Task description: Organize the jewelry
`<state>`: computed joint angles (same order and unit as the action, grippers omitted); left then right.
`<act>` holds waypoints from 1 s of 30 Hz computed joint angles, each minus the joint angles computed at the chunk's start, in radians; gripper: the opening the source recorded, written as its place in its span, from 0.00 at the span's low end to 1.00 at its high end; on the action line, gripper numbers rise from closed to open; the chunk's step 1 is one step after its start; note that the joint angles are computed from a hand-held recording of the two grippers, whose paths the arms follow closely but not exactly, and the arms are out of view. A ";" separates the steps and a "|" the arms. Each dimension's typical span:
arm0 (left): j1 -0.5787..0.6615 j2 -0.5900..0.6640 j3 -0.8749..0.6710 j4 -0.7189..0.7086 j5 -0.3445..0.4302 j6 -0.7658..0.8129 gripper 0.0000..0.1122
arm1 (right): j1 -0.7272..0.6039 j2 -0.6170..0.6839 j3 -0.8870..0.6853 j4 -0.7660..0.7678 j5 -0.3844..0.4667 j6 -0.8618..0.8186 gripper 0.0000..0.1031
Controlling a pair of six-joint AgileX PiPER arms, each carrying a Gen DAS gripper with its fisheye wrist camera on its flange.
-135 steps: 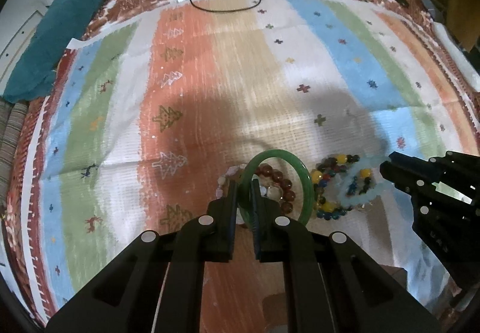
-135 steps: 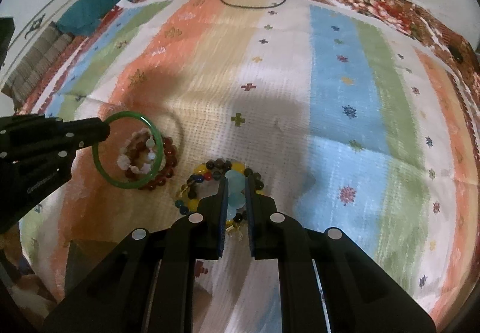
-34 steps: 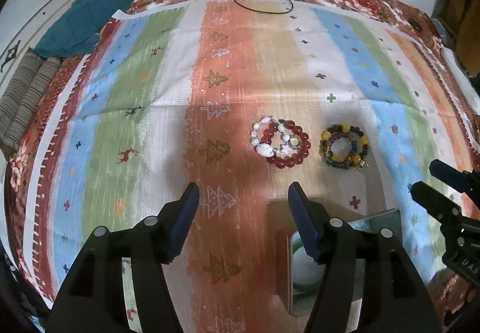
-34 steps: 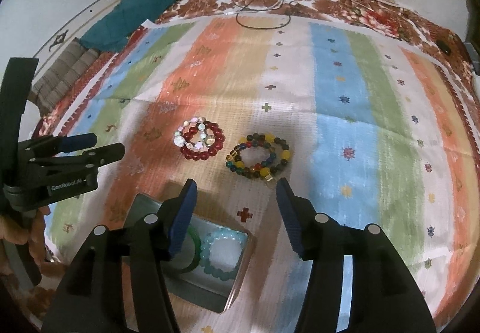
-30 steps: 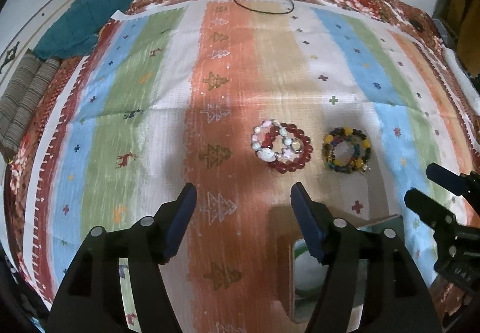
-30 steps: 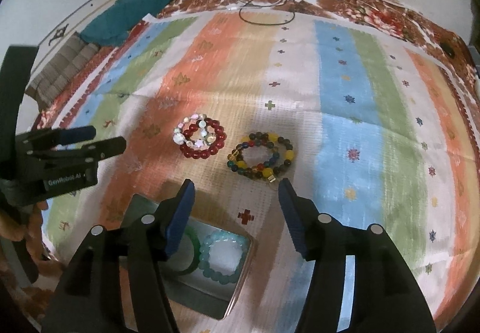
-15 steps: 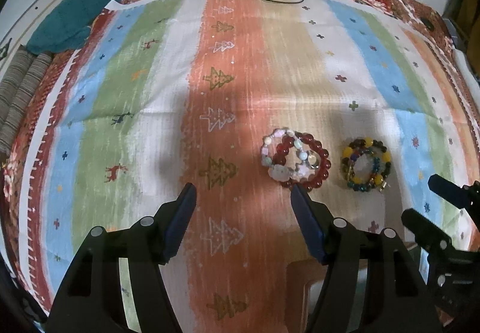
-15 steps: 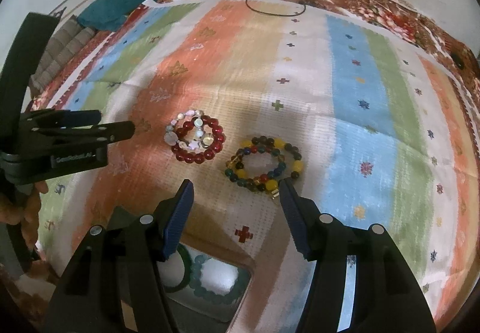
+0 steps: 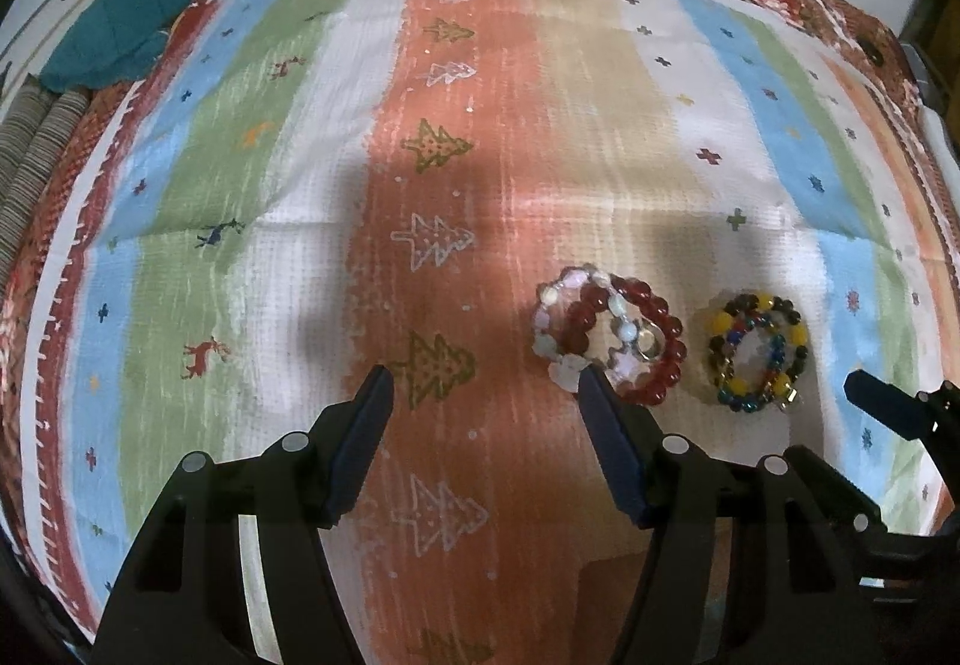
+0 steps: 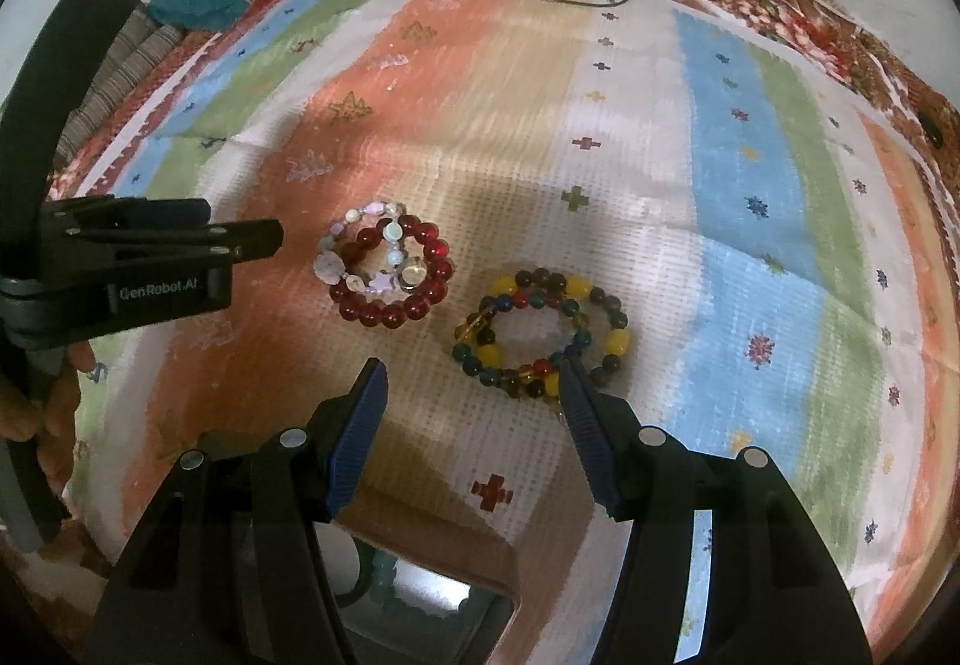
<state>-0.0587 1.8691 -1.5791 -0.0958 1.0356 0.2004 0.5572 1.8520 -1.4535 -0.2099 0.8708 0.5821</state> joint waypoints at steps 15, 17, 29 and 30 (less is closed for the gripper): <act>-0.026 0.125 -0.095 0.038 0.002 -0.033 0.56 | -0.035 0.098 -0.064 0.041 0.021 -0.058 0.48; -0.025 0.140 -0.107 0.033 0.010 -0.029 0.56 | -0.039 0.107 -0.070 0.048 0.022 -0.070 0.46; -0.040 0.200 -0.150 0.049 0.019 -0.036 0.50 | -0.041 0.176 -0.127 0.062 0.050 -0.114 0.24; -0.042 0.197 -0.142 0.047 0.015 -0.036 0.50 | -0.041 0.179 -0.129 0.065 0.049 -0.120 0.22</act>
